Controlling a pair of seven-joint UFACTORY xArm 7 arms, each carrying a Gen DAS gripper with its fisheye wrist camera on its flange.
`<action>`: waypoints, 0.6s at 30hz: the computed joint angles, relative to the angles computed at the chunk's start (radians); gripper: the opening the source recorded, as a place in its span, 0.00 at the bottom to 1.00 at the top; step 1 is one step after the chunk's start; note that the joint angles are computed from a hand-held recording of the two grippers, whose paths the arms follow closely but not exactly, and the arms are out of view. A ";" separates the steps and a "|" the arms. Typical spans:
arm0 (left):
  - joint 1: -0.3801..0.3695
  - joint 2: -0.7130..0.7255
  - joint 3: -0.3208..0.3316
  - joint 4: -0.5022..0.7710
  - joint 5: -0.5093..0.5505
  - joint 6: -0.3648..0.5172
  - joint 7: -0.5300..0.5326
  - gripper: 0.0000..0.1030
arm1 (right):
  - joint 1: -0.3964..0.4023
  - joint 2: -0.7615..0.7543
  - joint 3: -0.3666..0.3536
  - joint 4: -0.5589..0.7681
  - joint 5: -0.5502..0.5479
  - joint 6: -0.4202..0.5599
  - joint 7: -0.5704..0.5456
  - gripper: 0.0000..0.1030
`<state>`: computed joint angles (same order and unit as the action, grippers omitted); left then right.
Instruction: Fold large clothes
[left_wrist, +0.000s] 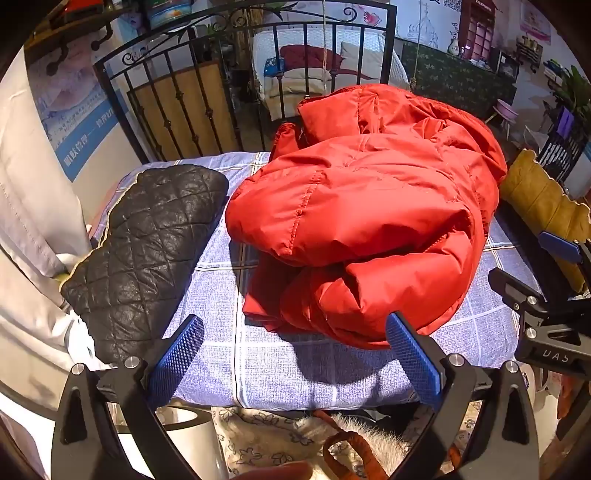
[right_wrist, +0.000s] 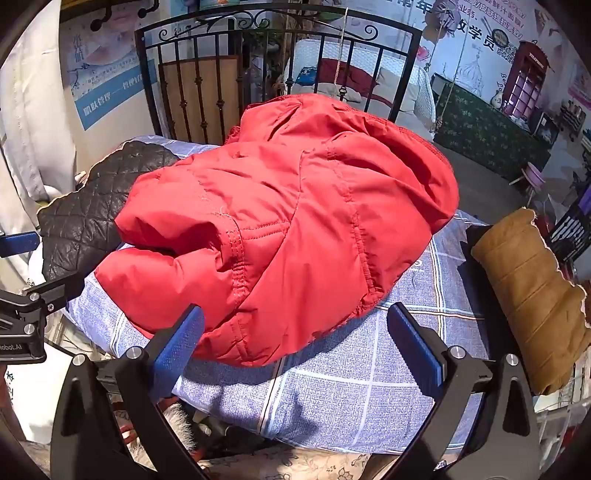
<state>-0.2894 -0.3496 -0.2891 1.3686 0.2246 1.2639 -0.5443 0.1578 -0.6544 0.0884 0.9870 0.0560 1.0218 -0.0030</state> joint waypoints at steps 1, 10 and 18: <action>-0.001 -0.001 0.000 -0.001 0.001 -0.002 0.001 0.94 | 0.002 0.000 -0.003 -0.001 0.004 -0.002 -0.001 0.95; -0.001 -0.016 0.000 -0.040 -0.001 -0.017 -0.005 0.94 | -0.001 0.001 0.005 -0.019 -0.003 -0.015 -0.001 0.95; -0.001 -0.013 0.001 -0.032 -0.005 -0.011 -0.002 0.94 | 0.002 -0.006 0.006 -0.020 -0.009 -0.011 0.009 0.95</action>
<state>-0.2906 -0.3625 -0.2885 1.3361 0.2196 1.2528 -0.5468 0.1596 -0.6602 0.0942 0.9666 0.0467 1.0111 0.0056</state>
